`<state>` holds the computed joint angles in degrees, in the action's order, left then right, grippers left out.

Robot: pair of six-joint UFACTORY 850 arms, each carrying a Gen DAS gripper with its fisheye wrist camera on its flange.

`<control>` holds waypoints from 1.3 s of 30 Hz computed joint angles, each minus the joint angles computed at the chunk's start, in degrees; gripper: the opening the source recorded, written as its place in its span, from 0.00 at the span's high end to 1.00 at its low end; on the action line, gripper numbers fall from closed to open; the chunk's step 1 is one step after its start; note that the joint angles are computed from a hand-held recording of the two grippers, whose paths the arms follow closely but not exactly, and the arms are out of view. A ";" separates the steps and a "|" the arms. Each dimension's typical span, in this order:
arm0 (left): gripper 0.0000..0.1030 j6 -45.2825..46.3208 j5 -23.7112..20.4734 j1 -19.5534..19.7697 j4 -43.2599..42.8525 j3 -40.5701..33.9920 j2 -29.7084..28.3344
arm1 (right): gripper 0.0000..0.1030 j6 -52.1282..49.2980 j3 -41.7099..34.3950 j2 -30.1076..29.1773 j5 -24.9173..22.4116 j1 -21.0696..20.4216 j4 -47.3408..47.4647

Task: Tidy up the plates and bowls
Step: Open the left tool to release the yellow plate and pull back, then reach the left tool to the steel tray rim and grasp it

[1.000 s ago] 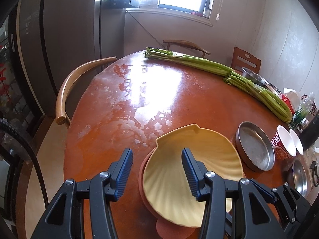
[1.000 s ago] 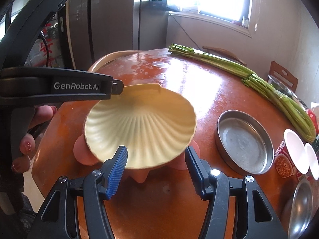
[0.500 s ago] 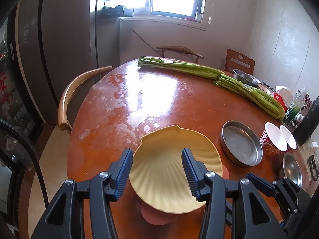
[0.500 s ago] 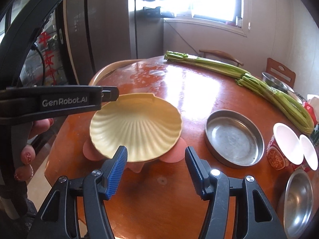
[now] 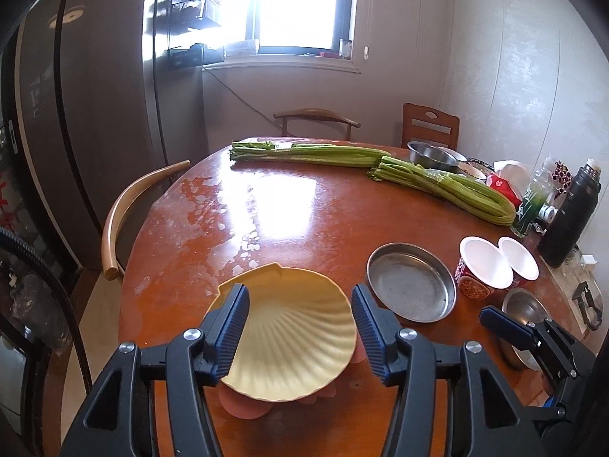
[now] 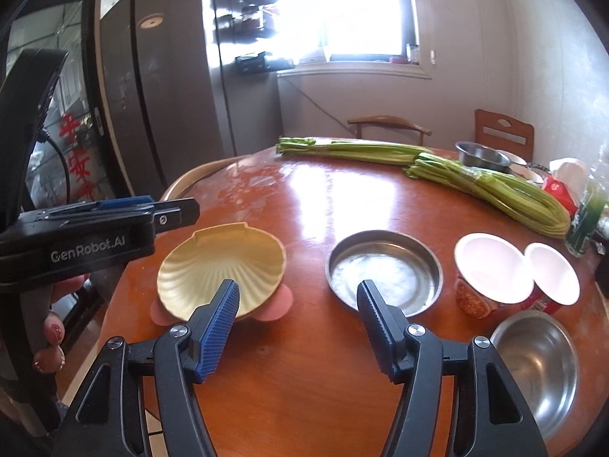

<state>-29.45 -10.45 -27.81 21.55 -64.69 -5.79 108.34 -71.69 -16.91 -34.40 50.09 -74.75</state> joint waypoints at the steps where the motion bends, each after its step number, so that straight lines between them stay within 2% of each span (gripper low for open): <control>1: 0.46 -0.83 -0.19 -0.53 0.96 -0.22 -0.11 | 0.35 0.72 0.49 0.41 -0.10 -0.17 -0.21; 10: 0.43 -1.07 -1.79 -4.01 1.86 -2.58 -2.49 | 0.32 6.92 5.04 3.69 0.77 -1.87 -0.20; 16: 0.43 3.58 -2.40 -5.32 -2.21 -4.60 -5.10 | 0.32 7.87 6.55 4.29 0.25 -2.90 0.87; 22: 0.43 6.20 -4.87 -6.11 -3.96 -8.97 -9.73 | 0.32 7.80 7.08 3.88 0.87 -4.71 3.86; 27: 0.43 11.36 -7.91 -6.44 -7.54 -14.37 -14.82 | 0.32 4.59 5.79 1.99 1.93 -6.41 7.24; 30: 0.43 15.37 -9.73 -6.14 -11.78 -17.79 -17.90 | 0.32 0.14 3.91 0.25 0.80 -7.05 11.18; 36: 0.43 16.90 -12.58 -5.74 -12.75 -23.19 -22.57 | 0.32 -6.01 1.41 -1.92 1.90 -9.01 16.34; 39: 0.43 20.49 -14.00 -5.23 -16.15 -25.69 -24.54 | 0.32 -10.73 -0.78 -3.49 1.09 -9.72 20.07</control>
<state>-8.96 -24.46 -33.05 5.39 -90.38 -30.34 97.60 -72.47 -20.39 -33.31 40.37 -54.68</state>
